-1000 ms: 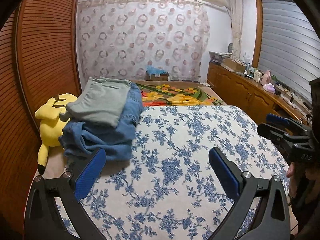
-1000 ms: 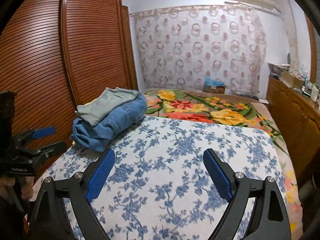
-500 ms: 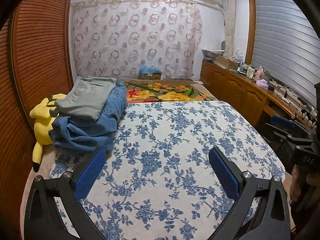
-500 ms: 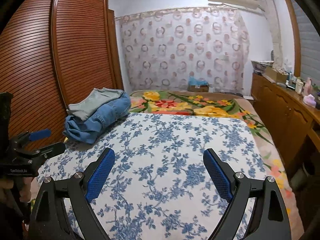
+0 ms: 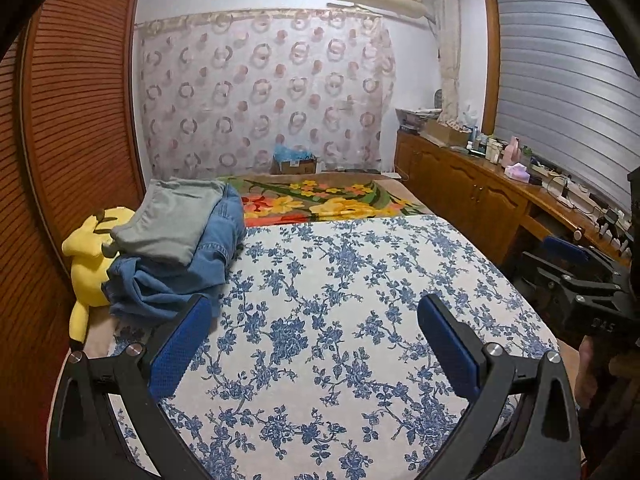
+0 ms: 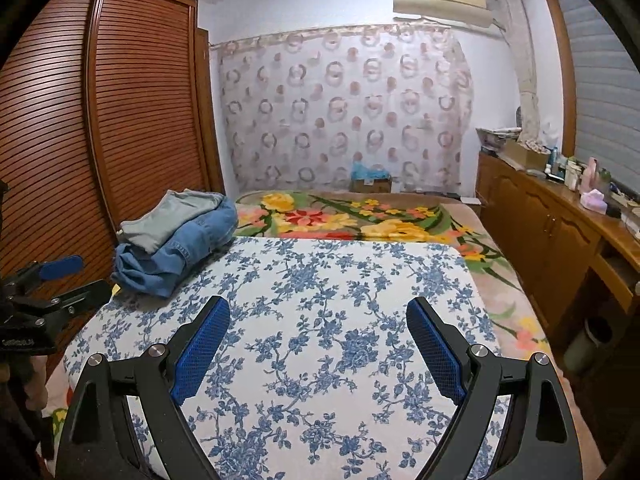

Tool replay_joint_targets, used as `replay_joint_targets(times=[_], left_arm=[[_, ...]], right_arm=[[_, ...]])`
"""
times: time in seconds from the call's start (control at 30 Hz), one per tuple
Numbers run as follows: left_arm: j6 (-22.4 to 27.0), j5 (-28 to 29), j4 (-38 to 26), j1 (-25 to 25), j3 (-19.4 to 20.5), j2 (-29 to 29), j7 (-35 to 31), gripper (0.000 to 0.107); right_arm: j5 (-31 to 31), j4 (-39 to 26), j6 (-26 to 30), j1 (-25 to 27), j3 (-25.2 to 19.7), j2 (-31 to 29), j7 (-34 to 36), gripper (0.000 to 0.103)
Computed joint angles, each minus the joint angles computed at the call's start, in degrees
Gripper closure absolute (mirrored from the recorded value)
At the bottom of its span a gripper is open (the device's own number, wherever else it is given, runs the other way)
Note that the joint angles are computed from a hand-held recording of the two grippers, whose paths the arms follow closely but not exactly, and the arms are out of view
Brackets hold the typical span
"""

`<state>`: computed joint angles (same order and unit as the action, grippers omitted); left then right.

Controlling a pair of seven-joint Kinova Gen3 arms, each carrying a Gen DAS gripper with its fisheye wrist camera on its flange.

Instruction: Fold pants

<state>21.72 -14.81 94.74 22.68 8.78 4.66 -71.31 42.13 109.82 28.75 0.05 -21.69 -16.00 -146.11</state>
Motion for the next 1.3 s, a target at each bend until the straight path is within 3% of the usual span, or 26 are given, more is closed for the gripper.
replay_joint_targets(times=[0.63,1.0,1.3], left_arm=[[-1.1,-3.6,0.8,-0.5,1.5,-3.2,2.8,0.005],[-2.2,-5.1,1.3,-2.2,2.4,-5.1,4.6,0.005],[-1.8,-6.6,1.5,-3.1,3.2,-5.3,6.4,0.005]], right_arm=[[-1.2,1.6,-3.3,5.3,-2.7,-3.3,0.6,0.012],[-2.2,3.7,-8.5,13.8,-7.5,-6.0,0.3,0.012],[-6.7,4.7,-11.8,20.9,-12.0,-6.9,3.8,0.012]])
